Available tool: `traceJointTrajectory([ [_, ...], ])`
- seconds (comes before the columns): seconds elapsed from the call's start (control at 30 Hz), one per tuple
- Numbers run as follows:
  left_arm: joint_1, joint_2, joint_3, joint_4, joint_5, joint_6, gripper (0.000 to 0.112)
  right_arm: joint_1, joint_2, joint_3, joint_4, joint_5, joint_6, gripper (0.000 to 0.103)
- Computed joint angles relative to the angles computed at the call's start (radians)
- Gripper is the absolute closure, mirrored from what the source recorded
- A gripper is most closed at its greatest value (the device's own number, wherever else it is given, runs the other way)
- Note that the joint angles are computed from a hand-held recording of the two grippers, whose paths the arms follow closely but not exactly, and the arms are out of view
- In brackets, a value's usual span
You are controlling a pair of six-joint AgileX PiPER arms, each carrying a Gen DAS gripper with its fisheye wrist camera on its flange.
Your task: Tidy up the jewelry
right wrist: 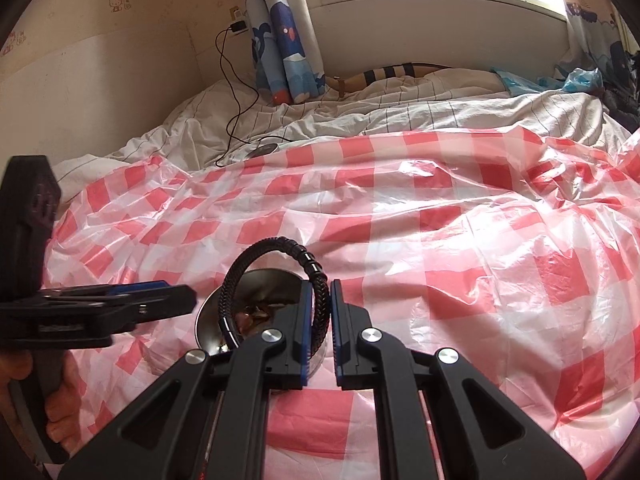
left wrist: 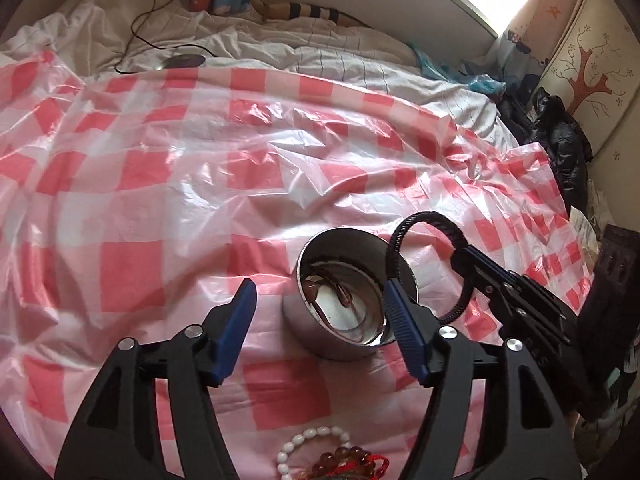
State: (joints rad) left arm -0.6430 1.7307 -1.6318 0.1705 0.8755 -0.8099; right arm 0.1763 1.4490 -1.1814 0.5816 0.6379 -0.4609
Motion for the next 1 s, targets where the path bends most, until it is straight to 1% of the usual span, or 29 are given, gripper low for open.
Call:
traceJointTrajectory([
  [0.1,0.025,-0.115,0.14,-0.018,-0.055,-0.038,0.043,0.06,0.04,-0.03,-0.074,-0.018,0.058,0.094],
  [0.17,0.03,-0.197,0.248,0.01,-0.11,-0.123,0.04,0.094,0.068,-0.053,-0.14,-0.018,0.114,0.093],
  [0.23,0.029,-0.249,0.324,0.02,-0.146,-0.182,0.038,0.109,0.101,-0.079,-0.172,0.015,0.138,0.093],
  [0.3,0.014,-0.279,0.365,0.038,-0.161,-0.218,0.038,0.121,0.123,-0.097,-0.207,0.051,0.156,0.092],
  [0.33,0.003,-0.287,0.375,0.048,-0.163,-0.233,0.038,0.12,0.125,-0.098,-0.203,0.061,0.153,0.09],
  [0.37,-0.01,-0.295,0.386,0.06,-0.164,-0.25,0.038,0.113,0.115,-0.089,-0.185,0.056,0.145,0.084],
  [0.4,-0.024,-0.304,0.398,0.075,-0.166,-0.267,0.036,0.107,0.097,-0.074,-0.171,0.047,0.138,0.075],
  [0.47,-0.065,-0.32,0.423,0.124,-0.148,-0.325,0.033,0.106,0.036,-0.037,-0.194,0.031,0.163,0.064],
  [0.53,-0.108,-0.347,0.462,0.161,-0.125,-0.382,0.031,0.094,-0.045,0.013,-0.182,0.049,0.14,0.064],
  [0.63,-0.176,-0.409,0.541,0.198,-0.112,-0.461,0.03,0.083,-0.168,0.086,-0.173,0.102,0.109,0.064],
  [0.8,-0.364,-0.498,0.652,0.327,-0.069,-0.614,0.03,-0.01,-0.371,0.264,0.005,0.256,-0.046,0.064],
  [0.87,-0.454,-0.498,0.649,0.397,-0.002,-0.671,0.03,0.02,-0.416,0.316,0.013,0.286,-0.05,0.064],
  [0.9,-0.493,-0.493,0.642,0.432,0.039,-0.695,0.03,0.061,-0.425,0.331,-0.002,0.284,-0.034,0.064],
  [0.97,-0.53,-0.482,0.629,0.468,0.098,-0.711,0.03,0.178,-0.423,0.349,-0.072,0.244,0.051,0.064],
  [1.0,-0.535,-0.476,0.623,0.477,0.116,-0.715,0.03,0.223,-0.413,0.352,-0.098,0.225,0.087,0.066],
])
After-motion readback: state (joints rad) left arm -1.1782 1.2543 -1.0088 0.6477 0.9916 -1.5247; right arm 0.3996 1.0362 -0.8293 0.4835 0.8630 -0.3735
